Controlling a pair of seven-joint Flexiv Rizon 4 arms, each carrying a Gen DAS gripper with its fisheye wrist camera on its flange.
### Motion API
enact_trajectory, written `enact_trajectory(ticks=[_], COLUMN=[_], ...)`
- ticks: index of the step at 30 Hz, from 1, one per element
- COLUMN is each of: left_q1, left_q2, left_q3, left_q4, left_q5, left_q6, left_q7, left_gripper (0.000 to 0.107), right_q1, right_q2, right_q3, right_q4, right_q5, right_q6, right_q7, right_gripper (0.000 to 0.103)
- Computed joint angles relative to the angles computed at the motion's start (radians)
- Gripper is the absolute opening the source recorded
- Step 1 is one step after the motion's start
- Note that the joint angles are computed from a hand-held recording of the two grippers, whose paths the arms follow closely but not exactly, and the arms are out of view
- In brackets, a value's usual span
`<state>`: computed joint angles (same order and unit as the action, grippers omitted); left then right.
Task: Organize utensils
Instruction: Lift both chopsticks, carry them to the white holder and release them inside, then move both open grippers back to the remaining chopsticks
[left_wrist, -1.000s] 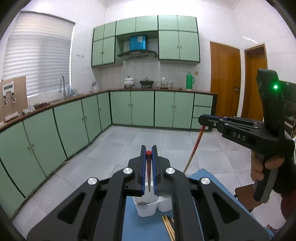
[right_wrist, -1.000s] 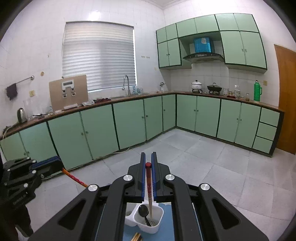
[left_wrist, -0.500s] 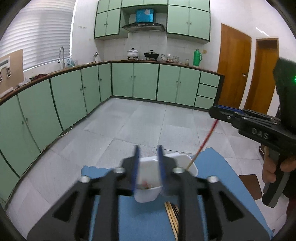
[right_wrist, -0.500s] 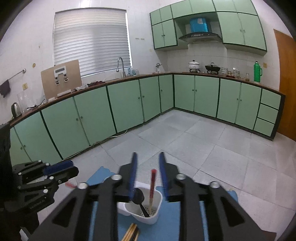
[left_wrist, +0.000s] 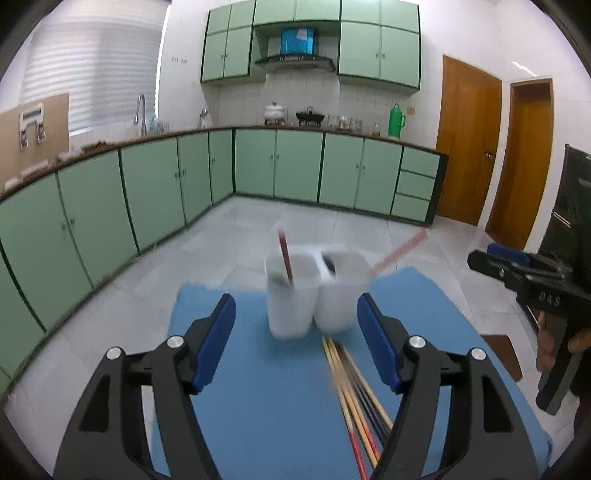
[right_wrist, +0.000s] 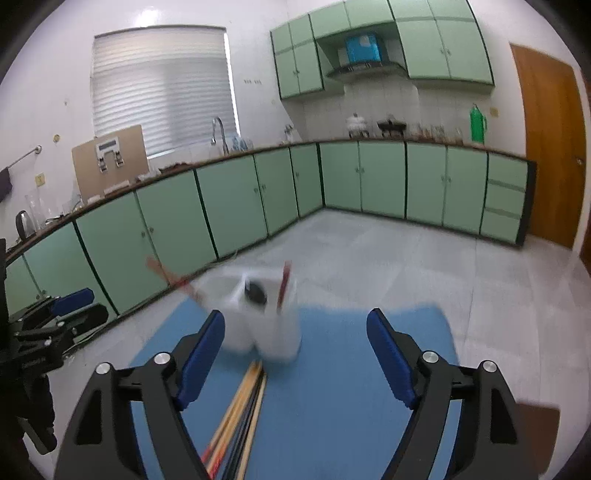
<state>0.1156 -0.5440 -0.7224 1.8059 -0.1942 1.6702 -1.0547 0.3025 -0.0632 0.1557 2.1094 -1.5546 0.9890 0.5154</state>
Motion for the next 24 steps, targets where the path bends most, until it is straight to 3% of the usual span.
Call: enact_trajectory(ticks=[5,15,24], left_q1=[-0.001,-0.159,-0.194], left_q2=[0.033,0.024,0.029], left_q3=[0.039,0.266,0.333], left_q4=[0.123,0.224,0.260], left_q5=[0.007,0.058,0.094], left_q6=[0.003,0.054,0.081], left_q7=[-0.031,-0.105,-0.169], left_gripper=[0.068,0.068,0.068], right_q1=[0.064,0.191,0.248], right_q2=[-0.017,-0.119,-0.188], right_q3=[0.049,0.060,0.041], right_q4=[0.071,0.086,0.074], right_q5=[0.081,0.141,0.194], right_q6=[-0.083,-0.147,-0.107], right_q7=[0.069,0.173,0.176], right_gripper=[0.078,0.078,0.060])
